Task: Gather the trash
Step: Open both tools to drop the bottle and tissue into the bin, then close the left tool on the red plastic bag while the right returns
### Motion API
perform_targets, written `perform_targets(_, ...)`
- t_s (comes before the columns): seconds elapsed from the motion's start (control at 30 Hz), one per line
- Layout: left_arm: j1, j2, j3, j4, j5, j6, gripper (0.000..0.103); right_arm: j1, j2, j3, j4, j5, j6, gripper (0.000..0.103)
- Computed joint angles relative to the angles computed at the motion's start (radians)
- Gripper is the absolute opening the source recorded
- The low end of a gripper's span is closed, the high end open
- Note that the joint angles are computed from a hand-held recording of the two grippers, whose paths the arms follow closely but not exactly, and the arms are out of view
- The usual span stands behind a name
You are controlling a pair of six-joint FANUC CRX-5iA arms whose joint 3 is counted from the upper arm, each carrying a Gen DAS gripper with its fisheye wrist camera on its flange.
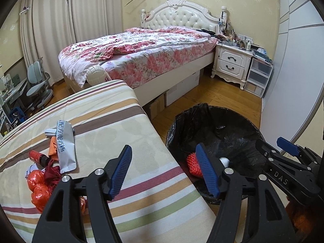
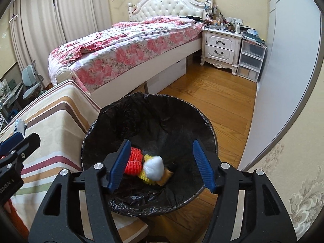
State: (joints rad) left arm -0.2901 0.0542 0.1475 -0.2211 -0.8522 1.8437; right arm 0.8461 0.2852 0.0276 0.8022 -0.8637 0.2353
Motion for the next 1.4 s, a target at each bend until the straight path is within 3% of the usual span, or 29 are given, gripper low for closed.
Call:
perform_targets(0.6,0.056,-0.101,-0.077,-0.040,-0.021,0.054,0.070,0.072,0.008,0.044,-0.006,-0.010,0.050,0.066)
perform_targets(1.07,0.180,-0.250,-0.198,-0.095,-0.079,0.125,0.071,0.157,0.077,0.156,-0.077,0.011,0.172,0.067)
perform_targets(1.4,0.249,-0.275,-0.253,-0.032,-0.074,0.094,0.071,0.187,0.122,0.225,-0.117,-0.008,0.235,0.067)
